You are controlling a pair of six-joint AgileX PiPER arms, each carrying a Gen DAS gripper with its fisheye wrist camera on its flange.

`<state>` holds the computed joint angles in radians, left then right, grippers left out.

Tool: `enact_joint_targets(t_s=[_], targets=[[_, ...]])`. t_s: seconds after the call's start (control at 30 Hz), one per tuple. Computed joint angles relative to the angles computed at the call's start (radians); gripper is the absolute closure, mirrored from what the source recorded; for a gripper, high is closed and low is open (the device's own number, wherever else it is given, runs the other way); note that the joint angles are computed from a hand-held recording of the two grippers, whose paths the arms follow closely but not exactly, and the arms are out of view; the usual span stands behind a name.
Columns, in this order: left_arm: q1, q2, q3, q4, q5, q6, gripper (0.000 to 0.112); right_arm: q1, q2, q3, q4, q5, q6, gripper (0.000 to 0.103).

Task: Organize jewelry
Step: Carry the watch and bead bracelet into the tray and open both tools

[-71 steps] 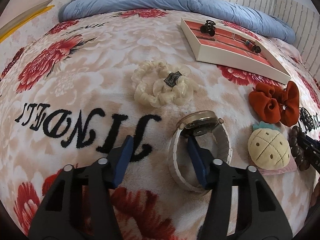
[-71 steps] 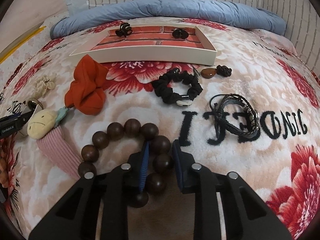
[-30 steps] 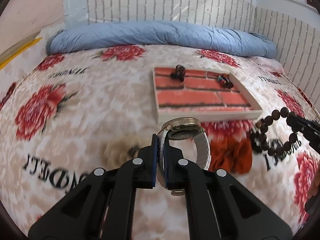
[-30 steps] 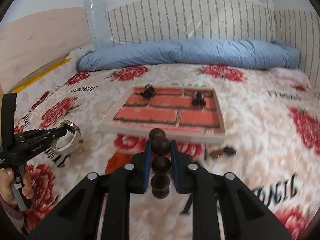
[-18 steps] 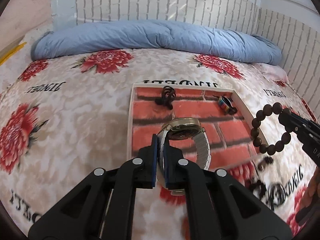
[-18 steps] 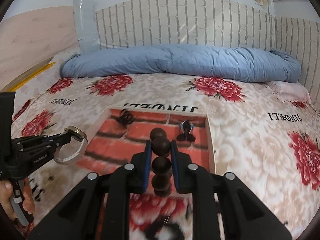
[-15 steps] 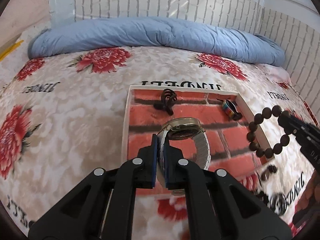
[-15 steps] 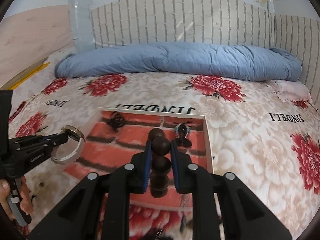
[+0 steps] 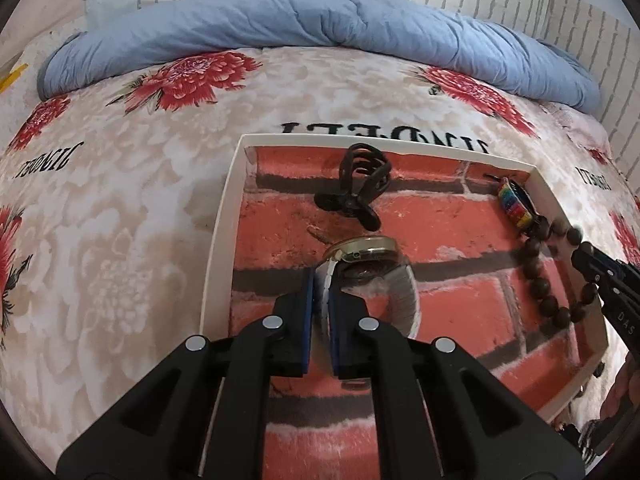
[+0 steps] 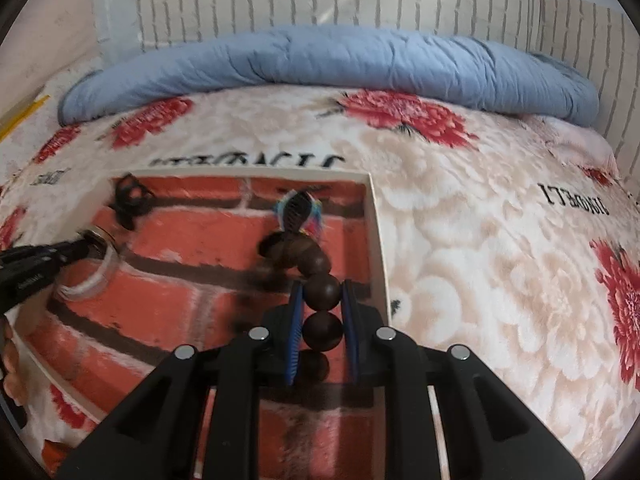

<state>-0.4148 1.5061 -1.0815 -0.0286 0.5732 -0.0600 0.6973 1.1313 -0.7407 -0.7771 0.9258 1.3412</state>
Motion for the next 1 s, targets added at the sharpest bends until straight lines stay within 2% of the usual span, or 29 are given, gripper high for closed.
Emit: enact_joint_targets(t_s=[0.07, 0.2, 0.33, 0.5, 0.57, 0.63, 0.77, 0.87, 0.93, 0.97, 1.0], targets=[[0.000, 0.010, -0.010, 0.006, 0.001, -0.003, 0.107, -0.059, 0.010, 0.003, 0.045, -0.052, -0.051, 0.084], [-0.015, 0.035, -0.040, 0.059, 0.008, -0.043, 0.106, -0.097, 0.057, -0.023, 0.071, -0.070, -0.103, 0.084], [-0.006, 0.066, -0.068, 0.051, 0.025, -0.040, 0.105, -0.139, 0.115, -0.058, 0.136, -0.078, -0.195, 0.084], [-0.005, 0.075, -0.067, 0.060, 0.015, -0.047, 0.104, -0.173, 0.120, -0.050, 0.163, -0.113, -0.219, 0.084], [-0.012, 0.078, -0.073, 0.098, 0.022, -0.080, 0.096, -0.190, 0.116, -0.048, 0.185, -0.134, -0.239, 0.084], [-0.010, 0.069, -0.065, 0.099, 0.013, -0.079, 0.084, -0.192, 0.111, -0.042, 0.190, -0.145, -0.248, 0.083], [-0.007, 0.044, -0.052, 0.095, 0.007, -0.068, 0.074, -0.169, 0.094, -0.028, 0.170, -0.137, -0.228, 0.083], [-0.024, -0.004, -0.028, 0.123, -0.002, -0.096, 0.055, -0.157, 0.049, -0.017, 0.183, -0.139, -0.238, 0.081], [-0.034, -0.056, -0.003, 0.110, -0.009, -0.087, 0.044, -0.131, -0.007, -0.007, 0.181, -0.129, -0.234, 0.069], [-0.038, -0.078, 0.003, 0.101, -0.004, -0.082, 0.041, -0.103, -0.029, -0.006, 0.158, -0.102, -0.208, 0.055], [-0.047, -0.117, 0.019, 0.107, -0.001, -0.095, 0.034, -0.052, -0.063, -0.005, 0.121, -0.054, -0.165, 0.049]])
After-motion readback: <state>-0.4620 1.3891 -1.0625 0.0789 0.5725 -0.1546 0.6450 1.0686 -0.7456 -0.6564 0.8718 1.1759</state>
